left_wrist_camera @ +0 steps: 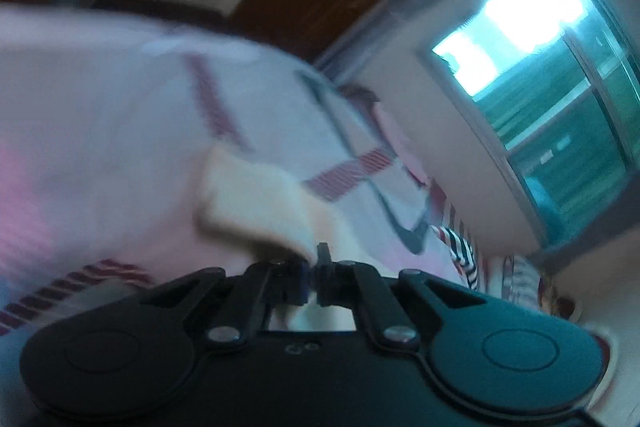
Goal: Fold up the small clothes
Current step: 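Grasp the other sleeve cuff with the left gripper and fold it across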
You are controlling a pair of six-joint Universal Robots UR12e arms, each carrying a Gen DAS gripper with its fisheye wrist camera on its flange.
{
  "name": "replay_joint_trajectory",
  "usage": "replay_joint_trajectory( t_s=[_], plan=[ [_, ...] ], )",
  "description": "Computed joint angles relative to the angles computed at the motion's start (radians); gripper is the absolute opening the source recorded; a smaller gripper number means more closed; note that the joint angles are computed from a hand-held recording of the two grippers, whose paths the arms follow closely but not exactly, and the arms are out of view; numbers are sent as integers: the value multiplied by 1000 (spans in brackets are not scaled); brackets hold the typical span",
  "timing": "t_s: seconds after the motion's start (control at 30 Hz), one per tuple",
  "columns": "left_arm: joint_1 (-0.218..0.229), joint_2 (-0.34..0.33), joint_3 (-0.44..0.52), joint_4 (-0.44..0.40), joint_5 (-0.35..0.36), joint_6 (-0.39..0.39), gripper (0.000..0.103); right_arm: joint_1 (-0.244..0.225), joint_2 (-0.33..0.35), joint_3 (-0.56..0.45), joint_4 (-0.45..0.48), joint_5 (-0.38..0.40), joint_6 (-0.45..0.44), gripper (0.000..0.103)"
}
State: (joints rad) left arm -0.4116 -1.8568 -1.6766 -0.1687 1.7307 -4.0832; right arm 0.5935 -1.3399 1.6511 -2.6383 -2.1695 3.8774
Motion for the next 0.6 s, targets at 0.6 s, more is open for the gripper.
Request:
replay_joint_trajectory(
  t_s=[0.6],
  plan=[
    [-275,-245,429,-167,-85,588,2,-37,-111,138,-89,2,44,0]
  ],
)
